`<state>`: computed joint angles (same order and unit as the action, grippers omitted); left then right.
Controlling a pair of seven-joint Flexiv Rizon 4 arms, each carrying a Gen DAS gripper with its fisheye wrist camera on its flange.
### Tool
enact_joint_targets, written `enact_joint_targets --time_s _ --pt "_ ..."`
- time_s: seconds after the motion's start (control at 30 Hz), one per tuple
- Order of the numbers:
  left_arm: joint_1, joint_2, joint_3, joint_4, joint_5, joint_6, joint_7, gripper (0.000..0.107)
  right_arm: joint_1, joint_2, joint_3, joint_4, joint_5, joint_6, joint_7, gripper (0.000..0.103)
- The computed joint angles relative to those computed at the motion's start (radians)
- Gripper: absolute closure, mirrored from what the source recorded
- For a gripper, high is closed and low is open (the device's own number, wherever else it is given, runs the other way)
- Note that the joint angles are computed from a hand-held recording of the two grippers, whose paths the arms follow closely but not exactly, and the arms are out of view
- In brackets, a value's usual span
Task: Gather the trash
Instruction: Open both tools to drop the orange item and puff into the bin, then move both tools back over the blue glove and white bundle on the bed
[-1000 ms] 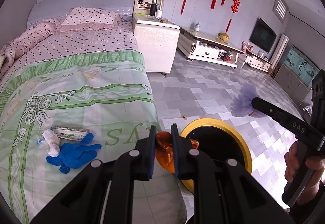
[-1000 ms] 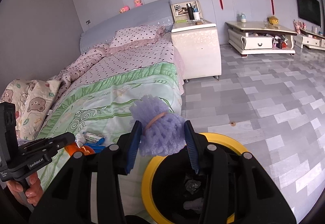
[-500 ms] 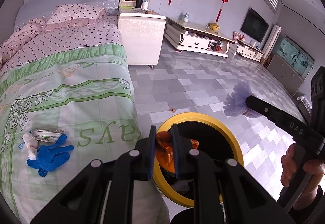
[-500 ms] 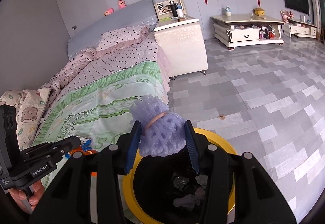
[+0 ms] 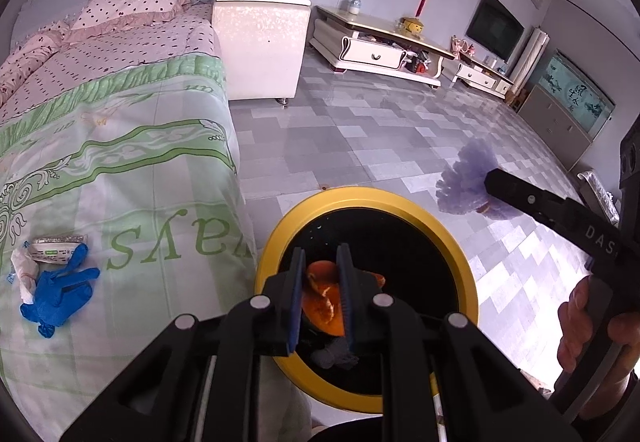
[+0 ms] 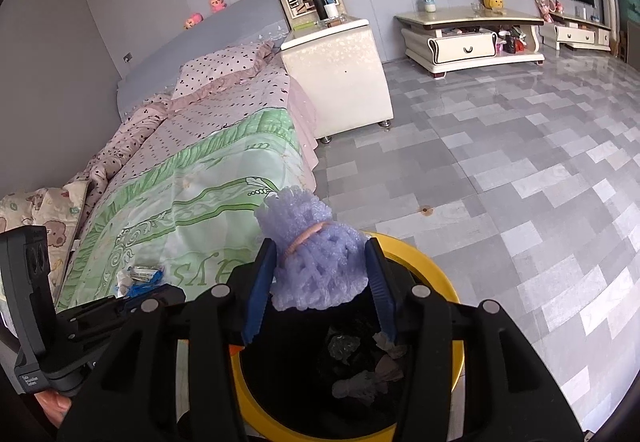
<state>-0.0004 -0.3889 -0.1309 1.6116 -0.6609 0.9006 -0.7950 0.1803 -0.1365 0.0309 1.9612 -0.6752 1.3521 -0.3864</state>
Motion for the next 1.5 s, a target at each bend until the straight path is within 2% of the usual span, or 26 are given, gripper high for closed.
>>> enact_joint_targets --time_s 0.13,0.27,0.57,0.93,1.2,1.5 --pt "-0.005 0.002 0.004 0.010 0.010 0.020 -0.004 0.086 -0.002 0.005 -0.002 0.009 0.000 0.001 0.015 0.055" --pt "0.001 0.005 0.005 0.012 -0.001 0.030 -0.026 0.060 -0.006 0.014 -0.009 0.022 -0.032 0.004 0.062 0.049" --pt "0.028 0.011 0.015 0.011 -0.015 0.053 -0.050 0.042 -0.018 0.034 0.009 0.035 -0.053 0.003 0.083 0.039" --pt "0.091 0.001 0.051 -0.005 0.010 0.085 -0.075 0.040 0.045 -0.022 0.032 -0.061 -0.027 0.007 0.019 0.034" --pt "0.157 -0.033 0.081 -0.044 0.041 0.095 -0.118 0.039 0.135 -0.130 0.053 -0.220 0.079 -0.045 -0.119 0.033" --pt "0.225 -0.115 0.120 -0.141 0.135 0.089 -0.197 0.039 0.230 -0.291 0.077 -0.442 0.212 -0.127 -0.289 0.033"
